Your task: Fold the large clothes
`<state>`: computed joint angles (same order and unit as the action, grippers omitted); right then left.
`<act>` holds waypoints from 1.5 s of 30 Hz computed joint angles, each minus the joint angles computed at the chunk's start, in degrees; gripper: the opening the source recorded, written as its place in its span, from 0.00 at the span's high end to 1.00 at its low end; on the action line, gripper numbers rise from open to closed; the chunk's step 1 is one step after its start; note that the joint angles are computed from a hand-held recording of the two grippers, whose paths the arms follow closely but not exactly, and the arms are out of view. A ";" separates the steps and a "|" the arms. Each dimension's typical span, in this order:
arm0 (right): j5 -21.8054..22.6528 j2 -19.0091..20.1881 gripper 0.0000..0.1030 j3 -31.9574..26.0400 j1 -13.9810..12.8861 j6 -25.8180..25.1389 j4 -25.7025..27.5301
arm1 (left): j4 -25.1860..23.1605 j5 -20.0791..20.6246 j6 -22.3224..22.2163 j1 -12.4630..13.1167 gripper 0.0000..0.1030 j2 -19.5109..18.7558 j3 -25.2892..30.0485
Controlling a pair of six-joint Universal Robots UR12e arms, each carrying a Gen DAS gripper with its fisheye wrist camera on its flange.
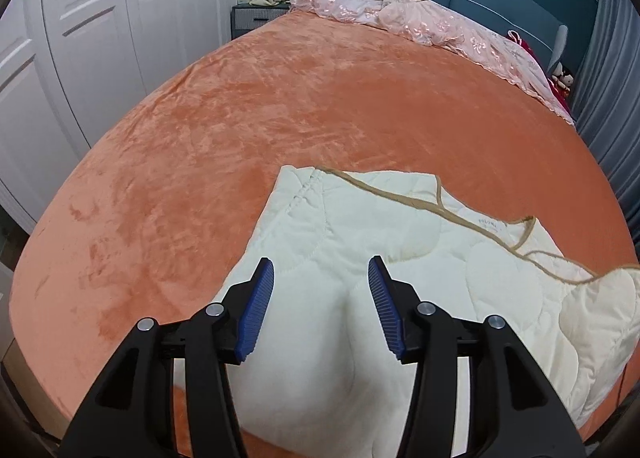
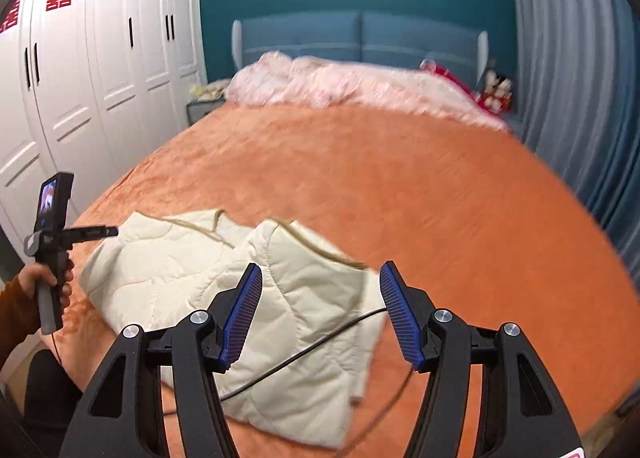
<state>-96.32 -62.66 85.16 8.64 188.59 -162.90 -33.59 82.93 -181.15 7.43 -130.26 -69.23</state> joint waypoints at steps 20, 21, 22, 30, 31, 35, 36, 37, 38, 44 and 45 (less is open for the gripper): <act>9.14 12.88 1.00 -13.61 -3.46 9.43 6.90 | -2.52 -8.84 -2.67 0.56 0.92 -9.10 15.02; 7.77 13.11 1.00 -14.54 -3.48 9.25 7.52 | -2.24 -8.53 -2.84 0.42 0.92 -9.39 15.87; 7.06 13.07 1.00 -15.04 -3.60 9.05 8.50 | -2.19 -8.12 -2.92 0.28 0.92 -9.67 16.64; 7.92 11.76 0.55 -12.45 -4.99 8.53 14.32 | -2.21 1.81 -8.27 -0.19 0.92 -12.23 19.32; 8.41 11.78 0.55 -12.26 -5.24 9.00 14.71 | -2.76 2.60 -7.66 -0.29 0.92 -12.47 19.44; 9.99 13.32 0.55 -13.63 -5.65 10.33 14.90 | -2.65 4.19 -5.57 -0.73 0.92 -12.88 19.24; 10.65 13.87 0.55 -14.45 -5.75 10.48 15.36 | -2.75 4.07 -5.55 -0.71 0.92 -12.95 19.41; 11.92 14.57 0.54 -15.45 -5.93 10.71 16.14 | -3.12 3.85 -5.60 -0.68 0.92 -13.04 19.63; 12.95 15.25 0.52 -16.41 -6.08 11.12 17.27 | -3.46 3.48 -5.53 -0.65 0.92 -13.17 19.88; 9.86 15.33 0.92 -16.40 -5.25 11.32 14.34 | -3.15 2.88 -4.34 -0.86 0.92 -13.17 20.03; 6.51 14.80 0.92 -15.84 -4.71 11.12 12.64 | -2.88 2.59 -4.03 -0.88 0.92 -13.21 20.14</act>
<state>-89.81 -47.86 69.31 3.93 199.71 -150.26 -36.47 85.52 -185.18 6.55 -143.47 -49.09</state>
